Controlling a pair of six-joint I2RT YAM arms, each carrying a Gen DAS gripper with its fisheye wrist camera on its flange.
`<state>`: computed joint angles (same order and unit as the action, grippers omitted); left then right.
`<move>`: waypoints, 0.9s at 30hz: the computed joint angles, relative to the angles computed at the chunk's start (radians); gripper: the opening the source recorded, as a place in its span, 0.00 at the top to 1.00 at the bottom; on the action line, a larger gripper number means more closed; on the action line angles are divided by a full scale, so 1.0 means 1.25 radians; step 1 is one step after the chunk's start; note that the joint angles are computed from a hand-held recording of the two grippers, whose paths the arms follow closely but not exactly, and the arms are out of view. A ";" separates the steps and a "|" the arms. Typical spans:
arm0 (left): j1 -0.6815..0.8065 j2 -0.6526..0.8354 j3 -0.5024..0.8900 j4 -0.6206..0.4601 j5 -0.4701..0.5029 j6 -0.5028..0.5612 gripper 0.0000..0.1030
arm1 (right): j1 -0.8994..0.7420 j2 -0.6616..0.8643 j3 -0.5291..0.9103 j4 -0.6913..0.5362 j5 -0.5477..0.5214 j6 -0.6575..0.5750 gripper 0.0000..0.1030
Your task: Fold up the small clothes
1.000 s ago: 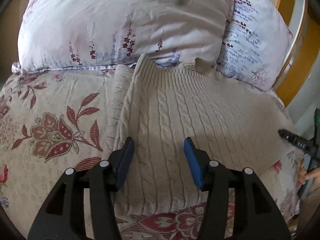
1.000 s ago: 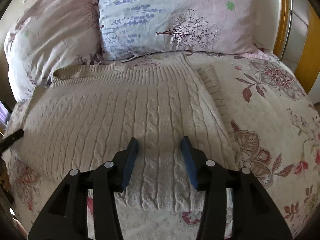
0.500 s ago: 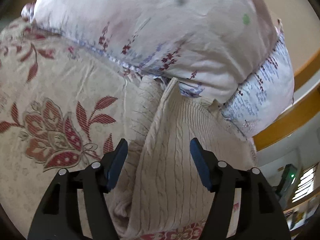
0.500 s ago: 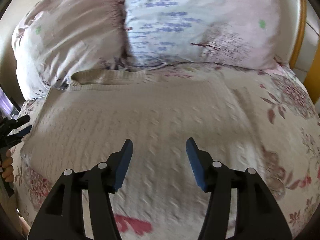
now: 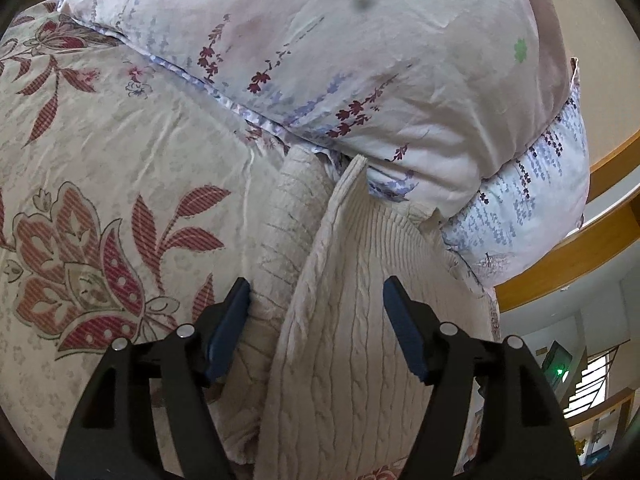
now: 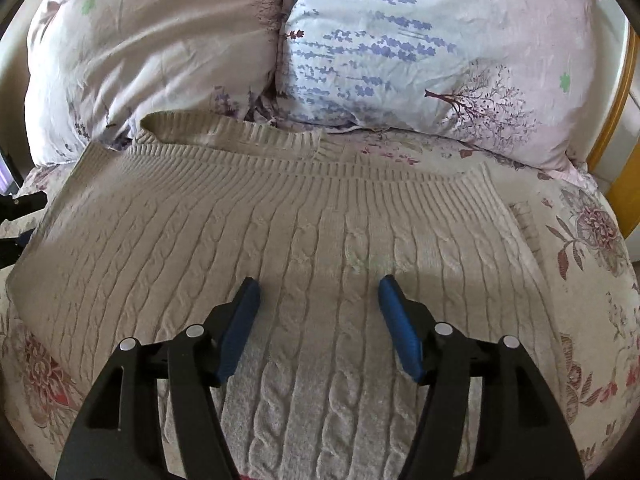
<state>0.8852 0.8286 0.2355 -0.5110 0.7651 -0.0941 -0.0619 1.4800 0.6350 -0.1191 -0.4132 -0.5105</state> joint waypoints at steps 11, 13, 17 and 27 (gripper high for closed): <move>-0.037 -0.008 -0.008 0.037 -0.016 -0.056 0.43 | 0.001 -0.001 -0.008 0.009 -0.006 -0.001 0.37; -0.033 -0.005 -0.010 0.036 -0.018 -0.060 0.50 | 0.002 0.001 -0.007 0.009 -0.007 0.000 0.37; -0.018 0.010 -0.018 0.039 0.004 -0.065 0.62 | 0.001 0.005 -0.005 0.010 -0.010 0.000 0.37; -0.030 0.001 -0.019 0.038 0.031 -0.083 0.82 | 0.003 0.003 -0.006 0.010 -0.009 0.003 0.37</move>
<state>0.8477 0.8299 0.2114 -0.4631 0.8043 -0.1984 -0.0584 1.4837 0.6278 -0.1070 -0.4242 -0.5064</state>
